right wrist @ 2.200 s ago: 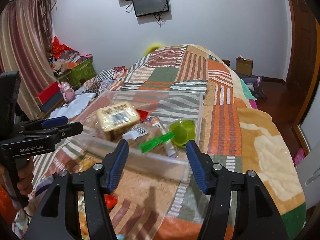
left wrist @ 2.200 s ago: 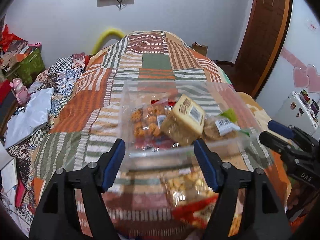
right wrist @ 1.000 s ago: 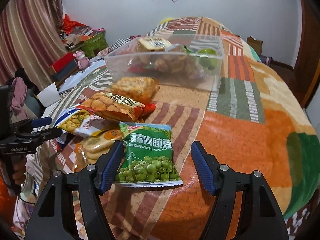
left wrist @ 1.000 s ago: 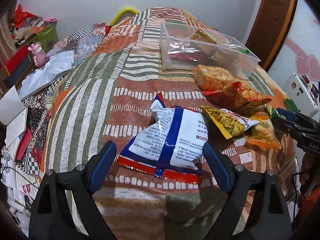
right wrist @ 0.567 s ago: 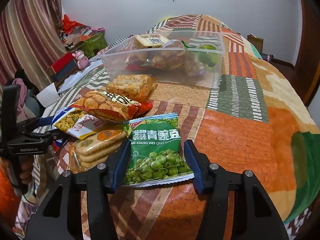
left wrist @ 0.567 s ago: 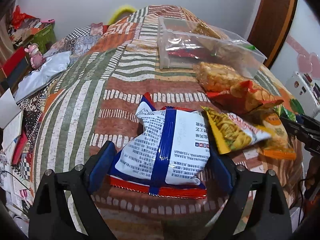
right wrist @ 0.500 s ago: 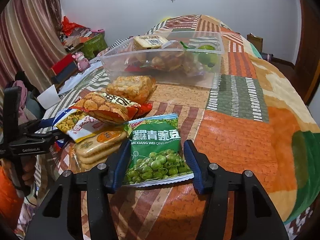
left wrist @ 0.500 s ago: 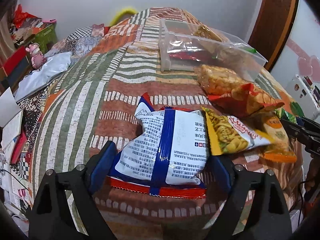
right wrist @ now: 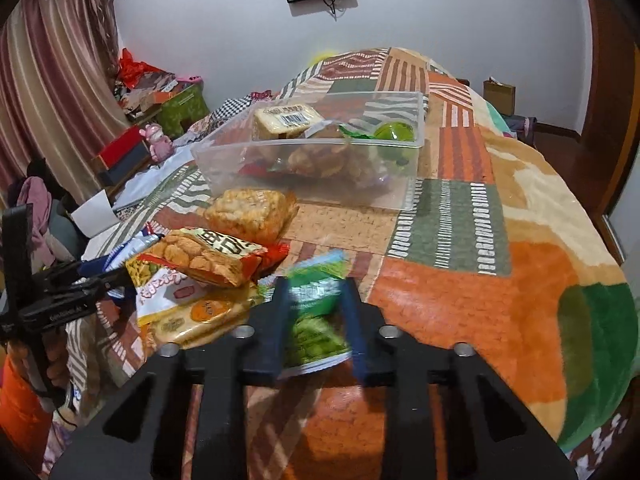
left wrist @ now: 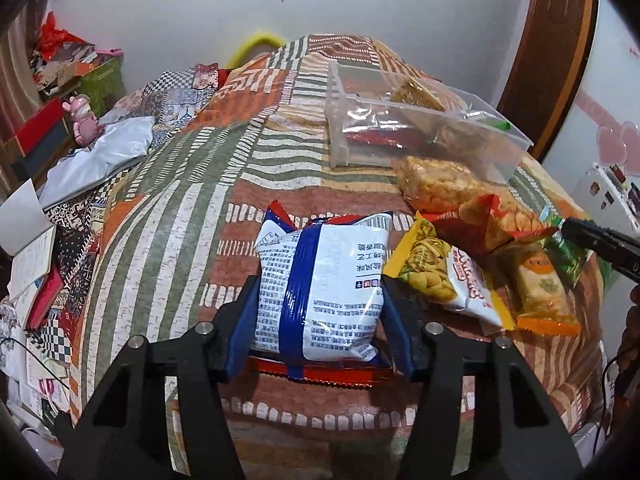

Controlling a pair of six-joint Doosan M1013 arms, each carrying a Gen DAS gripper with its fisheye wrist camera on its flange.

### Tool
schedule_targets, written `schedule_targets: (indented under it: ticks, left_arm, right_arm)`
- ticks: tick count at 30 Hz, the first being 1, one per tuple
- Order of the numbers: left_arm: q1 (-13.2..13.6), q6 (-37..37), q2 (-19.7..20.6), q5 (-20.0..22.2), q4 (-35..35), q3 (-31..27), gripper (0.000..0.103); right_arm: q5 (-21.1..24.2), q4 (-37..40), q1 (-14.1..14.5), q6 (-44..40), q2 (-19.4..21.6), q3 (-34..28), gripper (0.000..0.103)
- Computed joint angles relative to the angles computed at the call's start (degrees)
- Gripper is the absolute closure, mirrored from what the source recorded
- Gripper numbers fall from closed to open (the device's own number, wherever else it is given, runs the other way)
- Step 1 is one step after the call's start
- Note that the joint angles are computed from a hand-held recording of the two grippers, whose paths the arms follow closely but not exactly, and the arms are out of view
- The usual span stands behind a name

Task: Organize snacks
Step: 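Grasp the white blue-striped bag with the left gripper while the right grasps the green pea bag, then carry the white bag and green pea bag into the clear box and release both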

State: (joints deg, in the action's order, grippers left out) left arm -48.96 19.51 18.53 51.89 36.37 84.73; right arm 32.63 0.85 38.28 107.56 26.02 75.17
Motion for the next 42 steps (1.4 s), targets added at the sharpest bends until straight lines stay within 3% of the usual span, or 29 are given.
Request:
schedule_targets:
  ticks: [4, 9, 13, 16, 18, 20, 30, 42]
  left_arm:
    - [0.01, -1.92, -0.4, 0.38, 1.25, 0.24, 0.048]
    - [0.2, -3.2, -0.7, 0.53, 1.61, 0.5, 0.049]
    - [0.19, -4.16, -0.85, 0.44, 2.05, 0.54, 0.049]
    - [0.15, -5.21, -1.05, 0.29, 2.75, 0.53, 0.049]
    - [0.22, -5.72, -1.15, -0.22, 2.96, 0.48, 0.049]
    - [0.28, -6.02, -1.19, -0.71, 3.28, 0.31, 0.049]
    - [0.72, -6.08, -0.43, -2.73, 5.46, -2.26, 0.049]
    - [2.12, -2.82, 2.52, -4.71, 6.61, -8.32, 0.049]
  right_arm:
    - [1.25, 2.0, -0.53, -0.75, 0.19, -0.05, 0.079]
    - [1.48, 5.2, -0.98, -2.59, 0.39, 0.17, 0.043]
    - [3.83, 7.37, -0.84, -5.98, 1.61, -1.11, 0.042]
    - [3.68, 4.13, -0.2, -4.86, 2.14, -1.56, 0.043]
    - [3.38, 2.21, -0.04, -3.58, 2.3, -1.71, 0.053]
    - [3.46, 2.23, -0.19, -3.72, 2.37, -1.84, 0.054]
    - [-0.35, -2.99, -0.73, 3.07, 0.62, -0.19, 0.055]
    - [-5.34, -6.23, -1.61, 5.08, 1.01, -3.54, 0.055]
